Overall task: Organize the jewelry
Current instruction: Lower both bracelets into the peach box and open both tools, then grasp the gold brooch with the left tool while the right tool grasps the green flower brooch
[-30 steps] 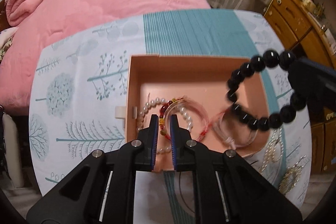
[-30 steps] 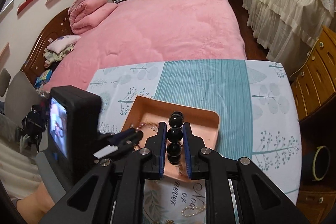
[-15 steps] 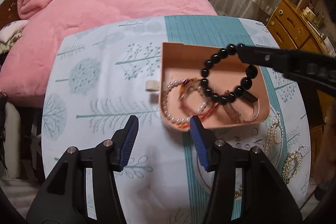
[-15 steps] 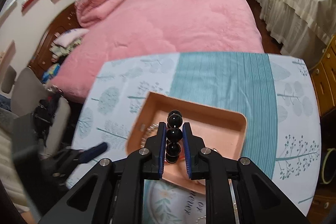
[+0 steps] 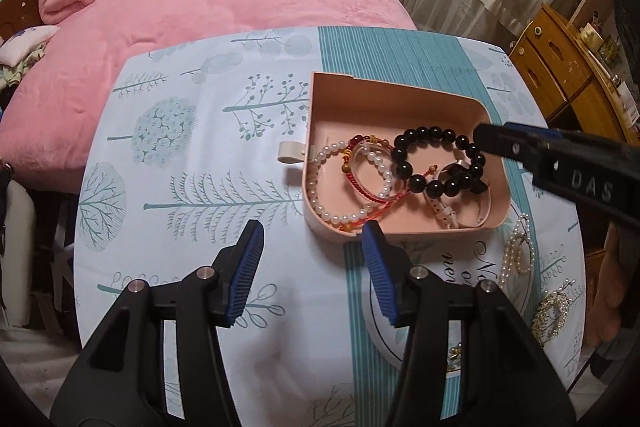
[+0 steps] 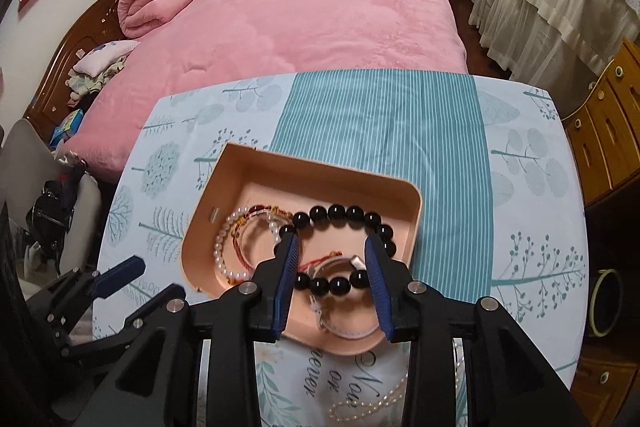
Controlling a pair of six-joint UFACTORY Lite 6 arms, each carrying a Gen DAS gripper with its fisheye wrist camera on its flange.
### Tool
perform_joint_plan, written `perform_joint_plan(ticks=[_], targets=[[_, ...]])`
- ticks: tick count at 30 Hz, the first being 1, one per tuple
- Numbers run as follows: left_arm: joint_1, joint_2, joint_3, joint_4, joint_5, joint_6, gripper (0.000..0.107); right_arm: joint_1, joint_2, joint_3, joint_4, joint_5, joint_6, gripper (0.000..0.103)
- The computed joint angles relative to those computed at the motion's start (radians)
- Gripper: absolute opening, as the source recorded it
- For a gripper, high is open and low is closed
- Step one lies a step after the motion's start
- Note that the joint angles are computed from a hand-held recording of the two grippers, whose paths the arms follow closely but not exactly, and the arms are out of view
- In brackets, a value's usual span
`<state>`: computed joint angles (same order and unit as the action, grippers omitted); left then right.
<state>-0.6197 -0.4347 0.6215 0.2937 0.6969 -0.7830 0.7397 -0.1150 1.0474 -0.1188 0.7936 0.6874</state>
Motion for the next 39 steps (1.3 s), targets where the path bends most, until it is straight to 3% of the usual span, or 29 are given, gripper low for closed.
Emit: perform_joint_plan(ticks=[26,34,39], targets=[[-0.333,-0.062,-0.017,0.055,0.109,-0.235,0.048,0.316,-0.474,-0.267,-0.111,0.290,0.410,0.035],[-0.416,-0.070,-0.026,0.054,0.129,-0.250,0.048,0.469,-0.680,-0.329,-0.157,0.488,0.582,0.035],[-0.484,-0.067,-0.048,0.025,0.120,-0.243,0.048,0.779,-0.782,-0.358,-0.204,0.671,0.883,0.035]])
